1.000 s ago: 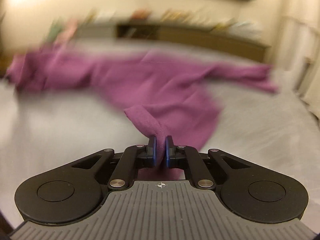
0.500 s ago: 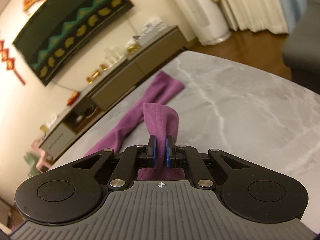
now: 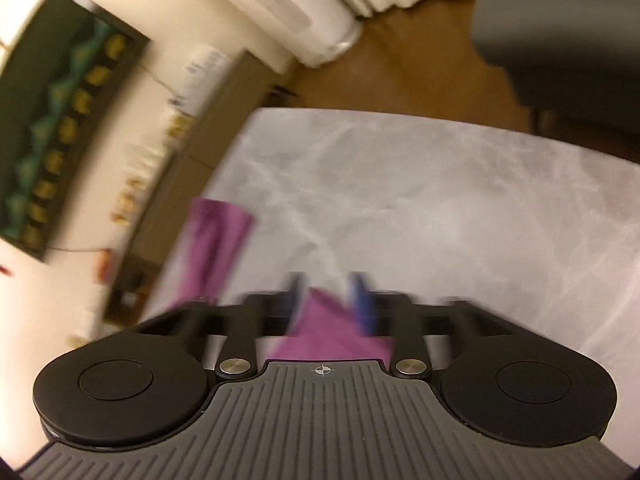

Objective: Fold clothes

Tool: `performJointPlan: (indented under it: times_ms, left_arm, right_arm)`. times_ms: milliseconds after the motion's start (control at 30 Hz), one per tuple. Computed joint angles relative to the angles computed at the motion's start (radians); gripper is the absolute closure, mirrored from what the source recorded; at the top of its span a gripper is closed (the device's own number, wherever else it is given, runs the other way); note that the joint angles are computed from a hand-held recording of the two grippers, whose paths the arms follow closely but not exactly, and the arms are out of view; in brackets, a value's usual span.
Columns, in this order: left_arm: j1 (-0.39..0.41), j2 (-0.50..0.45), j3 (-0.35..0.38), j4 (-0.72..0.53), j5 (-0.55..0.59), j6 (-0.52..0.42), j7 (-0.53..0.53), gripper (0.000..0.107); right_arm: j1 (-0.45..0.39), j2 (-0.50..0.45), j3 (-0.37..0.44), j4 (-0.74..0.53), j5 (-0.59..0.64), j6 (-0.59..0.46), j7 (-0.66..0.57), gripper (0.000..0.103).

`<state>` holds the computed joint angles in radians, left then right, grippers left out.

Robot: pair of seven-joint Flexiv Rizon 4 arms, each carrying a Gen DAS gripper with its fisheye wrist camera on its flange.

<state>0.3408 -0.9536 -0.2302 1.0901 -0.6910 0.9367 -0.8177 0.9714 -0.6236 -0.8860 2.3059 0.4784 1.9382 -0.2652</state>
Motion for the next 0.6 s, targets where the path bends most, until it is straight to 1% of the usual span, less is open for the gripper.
performJointPlan:
  times_ms: [33, 67, 133, 167, 233, 267, 300, 333, 367, 400, 433, 467, 500, 533, 567, 600]
  left_arm:
    - [0.004, 0.005, -0.012, 0.010, -0.009, 0.011, 0.013, 0.089]
    - [0.008, 0.006, -0.022, 0.014, -0.020, 0.019, 0.023, 0.088]
    - [-0.003, -0.009, -0.012, -0.011, -0.011, 0.009, 0.013, 0.086]
    - [-0.011, -0.020, -0.002, -0.031, 0.000, -0.002, 0.001, 0.081]
    - [-0.027, -0.042, 0.014, -0.069, 0.024, -0.018, -0.023, 0.079]
    - [-0.038, -0.053, 0.021, -0.085, 0.037, -0.019, -0.034, 0.079]
    - [-0.047, -0.057, 0.022, -0.086, 0.046, 0.001, -0.034, 0.083]
    - [-0.053, -0.051, 0.016, -0.069, 0.051, 0.045, -0.019, 0.089]
    - [-0.056, -0.043, 0.007, -0.047, 0.051, 0.094, -0.005, 0.094]
    - [-0.051, -0.027, -0.009, -0.011, 0.041, 0.148, 0.009, 0.097]
    - [-0.039, -0.006, -0.031, 0.031, 0.022, 0.199, 0.021, 0.097]
    - [-0.027, 0.014, -0.053, 0.070, 0.002, 0.250, 0.034, 0.097]
    - [0.003, 0.036, -0.093, 0.106, -0.022, 0.262, 0.073, 0.097]
    - [0.049, 0.058, -0.145, 0.138, -0.050, 0.224, 0.135, 0.095]
    - [0.088, 0.079, -0.182, 0.164, -0.084, 0.177, 0.194, 0.084]
    - [0.128, 0.096, -0.214, 0.181, -0.117, 0.113, 0.255, 0.061]
  right_arm:
    - [0.034, -0.016, -0.031, 0.008, -0.005, 0.023, -0.022, 0.023]
    - [0.071, -0.025, -0.067, 0.015, -0.022, 0.005, -0.057, 0.018]
    - [0.137, -0.033, -0.139, 0.028, -0.084, -0.082, -0.119, 0.017]
    - [0.156, -0.029, -0.157, 0.031, -0.128, -0.130, -0.146, 0.017]
    - [0.169, -0.009, -0.163, 0.031, -0.232, -0.230, -0.200, 0.018]
    - [0.190, -0.025, -0.180, 0.031, -0.277, -0.256, -0.224, 0.022]
    - [0.220, -0.057, -0.209, 0.025, -0.314, -0.277, -0.245, 0.026]
    - [0.235, -0.078, -0.219, 0.018, -0.342, -0.284, -0.270, 0.028]
    - [0.237, -0.090, -0.215, 0.008, -0.363, -0.280, -0.298, 0.034]
    - [0.240, -0.101, -0.211, -0.003, -0.382, -0.277, -0.330, 0.046]
    - [0.241, -0.112, -0.207, -0.016, -0.399, -0.275, -0.363, 0.052]
    - [0.228, -0.098, -0.186, -0.032, -0.413, -0.303, -0.389, 0.065]
    - [0.193, -0.061, -0.140, -0.057, -0.403, -0.355, -0.427, 0.073]
    - [0.173, -0.038, -0.125, -0.064, -0.458, -0.410, -0.408, 0.075]
    - [0.177, -0.041, -0.143, -0.067, -0.496, -0.462, -0.414, 0.073]
    - [0.204, -0.059, -0.194, -0.061, -0.562, -0.520, -0.387, 0.073]
